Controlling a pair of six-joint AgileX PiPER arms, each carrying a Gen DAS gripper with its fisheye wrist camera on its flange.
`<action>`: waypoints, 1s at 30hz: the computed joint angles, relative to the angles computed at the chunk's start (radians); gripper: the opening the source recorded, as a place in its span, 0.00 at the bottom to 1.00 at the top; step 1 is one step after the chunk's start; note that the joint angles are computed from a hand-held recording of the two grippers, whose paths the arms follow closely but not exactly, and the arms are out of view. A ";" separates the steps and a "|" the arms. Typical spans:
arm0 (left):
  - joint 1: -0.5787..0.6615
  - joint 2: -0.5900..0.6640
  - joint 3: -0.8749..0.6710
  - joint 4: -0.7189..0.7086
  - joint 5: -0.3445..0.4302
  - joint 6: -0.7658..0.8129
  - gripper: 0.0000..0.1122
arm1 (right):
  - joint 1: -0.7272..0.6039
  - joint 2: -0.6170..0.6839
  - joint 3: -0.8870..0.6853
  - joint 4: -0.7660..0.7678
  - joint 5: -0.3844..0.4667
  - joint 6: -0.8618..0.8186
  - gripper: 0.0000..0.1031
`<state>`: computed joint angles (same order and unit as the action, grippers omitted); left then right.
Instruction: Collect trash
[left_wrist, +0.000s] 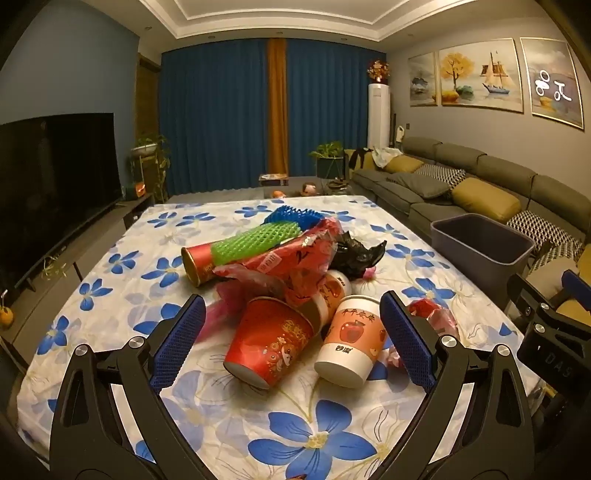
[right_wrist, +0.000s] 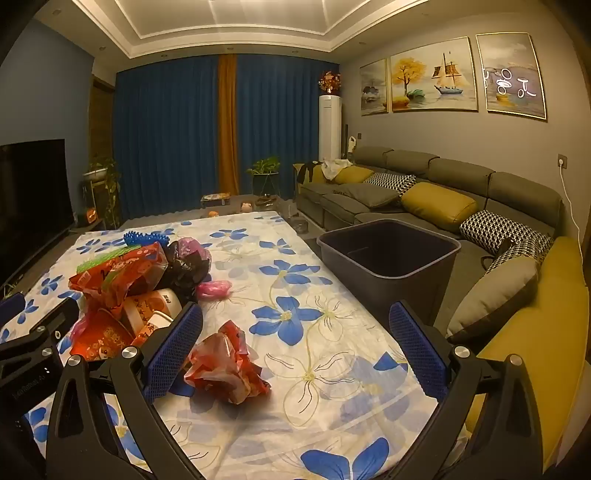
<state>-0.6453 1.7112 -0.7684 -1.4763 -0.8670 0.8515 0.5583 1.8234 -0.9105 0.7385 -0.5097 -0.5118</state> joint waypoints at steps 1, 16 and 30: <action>0.004 -0.007 0.010 0.016 0.007 -0.033 0.83 | 0.001 0.000 0.000 0.000 -0.002 0.001 0.95; -0.003 -0.013 0.018 0.013 -0.004 -0.042 0.83 | 0.001 -0.002 0.006 -0.010 -0.009 0.011 0.95; -0.001 -0.024 0.022 0.011 -0.001 -0.041 0.83 | 0.001 -0.001 0.002 -0.003 -0.010 0.001 0.95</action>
